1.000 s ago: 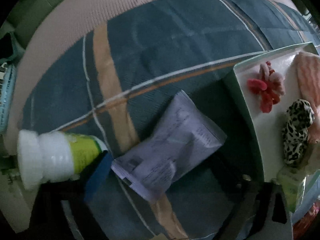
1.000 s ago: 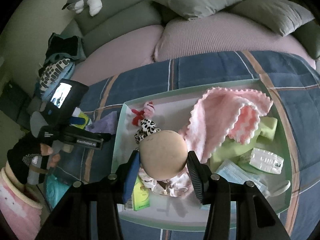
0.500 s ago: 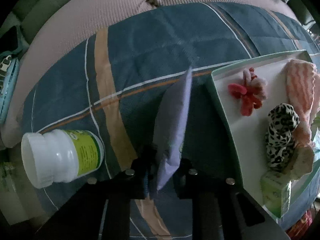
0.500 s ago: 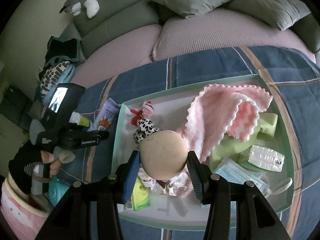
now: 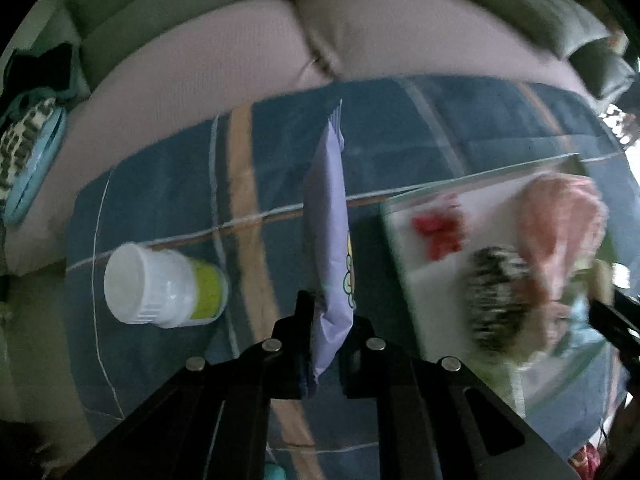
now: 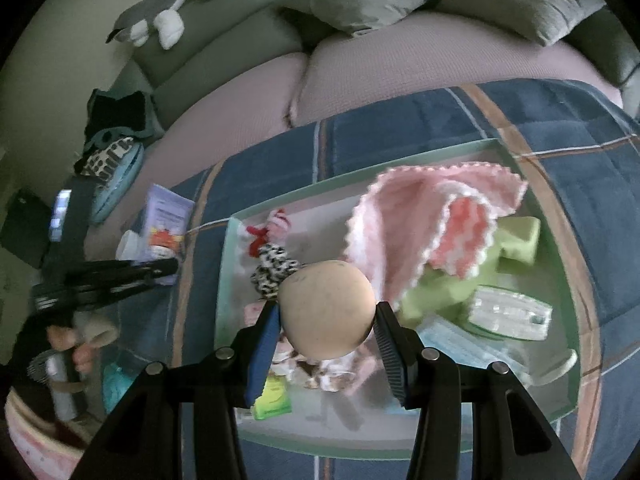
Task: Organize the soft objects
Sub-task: 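Open right tool to drop the sponge in tray while left tool releases the packet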
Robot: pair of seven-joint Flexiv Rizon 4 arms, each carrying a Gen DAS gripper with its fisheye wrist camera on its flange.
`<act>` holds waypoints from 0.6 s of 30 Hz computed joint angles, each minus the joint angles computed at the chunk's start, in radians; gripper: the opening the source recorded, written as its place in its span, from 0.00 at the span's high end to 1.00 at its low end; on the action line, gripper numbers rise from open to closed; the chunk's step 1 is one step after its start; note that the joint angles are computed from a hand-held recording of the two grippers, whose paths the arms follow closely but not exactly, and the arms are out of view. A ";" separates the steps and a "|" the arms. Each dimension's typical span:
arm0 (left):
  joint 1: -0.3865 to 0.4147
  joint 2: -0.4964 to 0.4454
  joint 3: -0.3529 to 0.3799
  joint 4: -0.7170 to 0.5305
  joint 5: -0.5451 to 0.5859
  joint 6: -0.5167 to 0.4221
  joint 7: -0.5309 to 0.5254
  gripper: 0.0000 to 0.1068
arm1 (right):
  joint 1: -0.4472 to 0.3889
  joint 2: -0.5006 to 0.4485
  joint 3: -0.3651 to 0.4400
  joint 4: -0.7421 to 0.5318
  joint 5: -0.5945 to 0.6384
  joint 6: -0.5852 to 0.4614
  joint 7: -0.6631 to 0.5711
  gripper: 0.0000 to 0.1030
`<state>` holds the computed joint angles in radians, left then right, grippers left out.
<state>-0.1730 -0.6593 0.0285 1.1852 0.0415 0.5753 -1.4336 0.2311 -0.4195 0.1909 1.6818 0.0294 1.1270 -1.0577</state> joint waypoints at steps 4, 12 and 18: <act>-0.027 0.030 -0.032 0.029 -0.013 0.013 0.036 0.89 | 0.012 0.010 -0.028 0.019 -0.030 0.002 0.036 0.51; -0.046 0.048 -0.064 0.095 -0.109 -0.006 0.008 0.80 | -0.001 0.026 -0.052 0.053 -0.073 -0.020 0.099 0.51; -0.010 0.083 -0.097 0.203 -0.235 0.084 -0.034 0.48 | -0.022 0.018 -0.029 0.042 -0.052 -0.064 0.072 0.49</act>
<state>-0.1832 -0.5765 -0.0683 1.3886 -0.1932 0.6598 -1.4671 0.2093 -0.4020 0.1621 1.7234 -0.0224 1.0627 -0.9857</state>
